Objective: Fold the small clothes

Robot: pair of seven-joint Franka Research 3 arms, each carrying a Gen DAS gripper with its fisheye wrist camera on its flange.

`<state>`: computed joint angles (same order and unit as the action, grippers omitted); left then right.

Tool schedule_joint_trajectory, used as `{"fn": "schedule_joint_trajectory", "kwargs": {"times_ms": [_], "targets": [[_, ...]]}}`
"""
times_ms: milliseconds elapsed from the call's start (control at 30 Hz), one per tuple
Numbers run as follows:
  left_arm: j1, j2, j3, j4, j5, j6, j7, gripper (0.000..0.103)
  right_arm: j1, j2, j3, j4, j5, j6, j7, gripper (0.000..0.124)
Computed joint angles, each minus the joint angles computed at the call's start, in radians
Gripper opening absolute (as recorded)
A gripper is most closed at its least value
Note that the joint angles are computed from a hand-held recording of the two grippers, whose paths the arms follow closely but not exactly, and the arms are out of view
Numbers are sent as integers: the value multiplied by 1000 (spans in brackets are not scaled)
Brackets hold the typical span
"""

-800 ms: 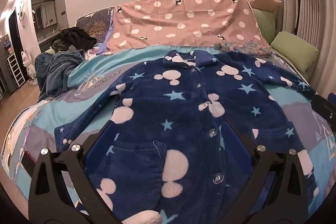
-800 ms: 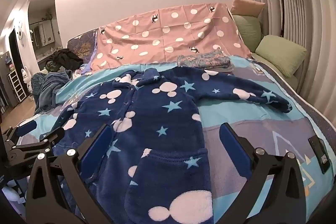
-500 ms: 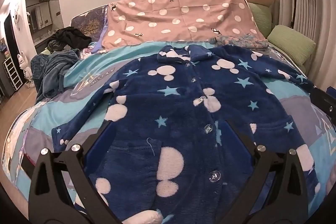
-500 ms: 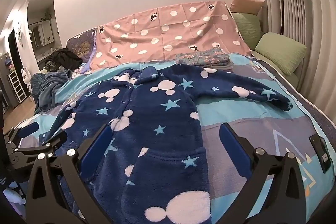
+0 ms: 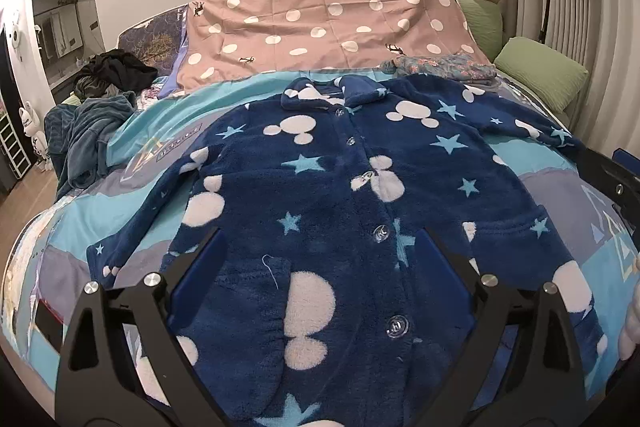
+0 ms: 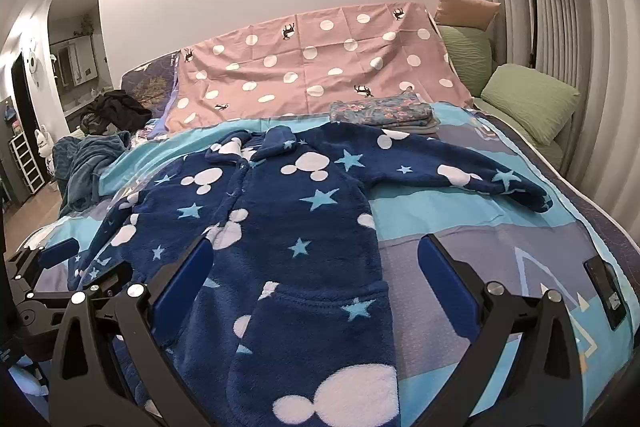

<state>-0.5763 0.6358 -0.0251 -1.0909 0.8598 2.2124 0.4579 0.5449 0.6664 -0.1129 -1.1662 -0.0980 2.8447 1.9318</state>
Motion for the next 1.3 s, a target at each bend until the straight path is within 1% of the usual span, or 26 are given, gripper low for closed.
{"fn": "schedule_joint_trajectory", "kwargs": {"times_ms": [167,267,533,700,867,1067,1233,1300], "targets": [[-2,-21,8,-37,27,31,-41,96,12,0,-16,7,-14,-10,19,102],[3,-41,7,-72,43,55,-72,96,8,0,-9,6,-16,-9,17,102],[7,-59,3,-97,75,49,-129,96,13,-8,-12,-7,-24,-6,24,102],[10,-81,0,-129,107,67,-170,96,47,-5,-60,-9,-69,-7,79,102],[15,-80,-7,-126,118,61,-158,96,52,6,-61,10,-95,-21,96,102],[26,-84,-10,-136,114,82,-158,97,51,25,-56,49,-119,-48,100,102],[31,-88,-11,-149,109,87,-164,97,61,47,-70,85,-146,-77,118,102],[35,-94,-12,-162,108,92,-169,97,53,57,-53,104,-144,-99,103,102]]}}
